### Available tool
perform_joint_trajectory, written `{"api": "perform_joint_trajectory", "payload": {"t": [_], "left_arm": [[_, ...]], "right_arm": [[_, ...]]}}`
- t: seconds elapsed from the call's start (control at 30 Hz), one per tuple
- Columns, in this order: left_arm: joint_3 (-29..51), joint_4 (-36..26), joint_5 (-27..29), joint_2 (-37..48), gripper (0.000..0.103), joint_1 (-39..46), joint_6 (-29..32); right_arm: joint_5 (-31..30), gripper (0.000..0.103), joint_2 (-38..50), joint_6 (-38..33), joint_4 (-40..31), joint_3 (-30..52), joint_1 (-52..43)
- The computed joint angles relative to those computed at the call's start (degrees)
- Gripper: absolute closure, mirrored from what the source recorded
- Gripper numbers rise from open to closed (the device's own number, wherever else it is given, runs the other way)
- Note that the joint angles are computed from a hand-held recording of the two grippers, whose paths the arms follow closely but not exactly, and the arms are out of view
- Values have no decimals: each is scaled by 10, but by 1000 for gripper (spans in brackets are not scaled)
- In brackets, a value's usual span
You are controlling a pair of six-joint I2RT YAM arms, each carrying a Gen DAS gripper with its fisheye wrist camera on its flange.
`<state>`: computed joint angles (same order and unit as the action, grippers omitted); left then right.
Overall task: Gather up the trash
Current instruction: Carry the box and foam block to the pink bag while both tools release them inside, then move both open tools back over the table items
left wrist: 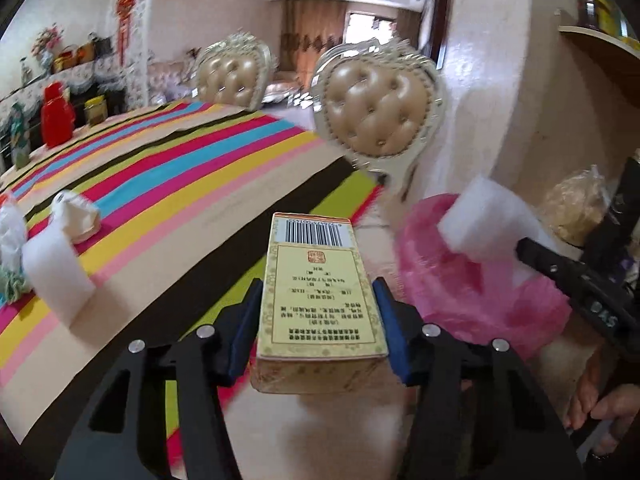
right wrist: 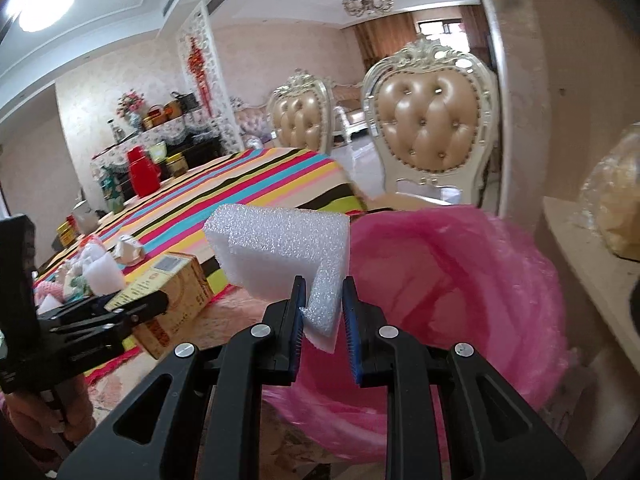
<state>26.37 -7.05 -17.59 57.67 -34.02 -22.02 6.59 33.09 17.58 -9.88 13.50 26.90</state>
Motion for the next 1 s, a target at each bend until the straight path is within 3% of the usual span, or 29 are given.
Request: {"api": "perform_joint_trajectory", "payload": {"t": [0.3, 0.47, 0.63, 0.7, 0.77, 0.8, 0.9, 1.0], "left_arm": [[75, 103, 49, 111, 50, -65, 18], [122, 155, 96, 202, 50, -84, 15], [166, 160, 124, 276, 49, -87, 15], [165, 158, 128, 278, 40, -79, 11], [150, 158, 120, 257, 26, -70, 8], [141, 155, 112, 241, 25, -65, 6], [117, 132, 109, 194, 25, -39, 15], [89, 94, 81, 136, 15, -17, 18]], "right_arm": [[34, 82, -78, -49, -95, -8, -105], [-4, 82, -85, -87, -102, -14, -184], [-15, 81, -40, -107, -72, -11, -215], [-12, 75, -26, -101, -59, -9, -211], [-4, 29, -20, -92, -47, -9, -201], [1, 24, -29, -89, -40, -14, -195], [24, 24, -11, -84, -27, -6, -169], [39, 24, -14, -68, -35, 1, -141]]}}
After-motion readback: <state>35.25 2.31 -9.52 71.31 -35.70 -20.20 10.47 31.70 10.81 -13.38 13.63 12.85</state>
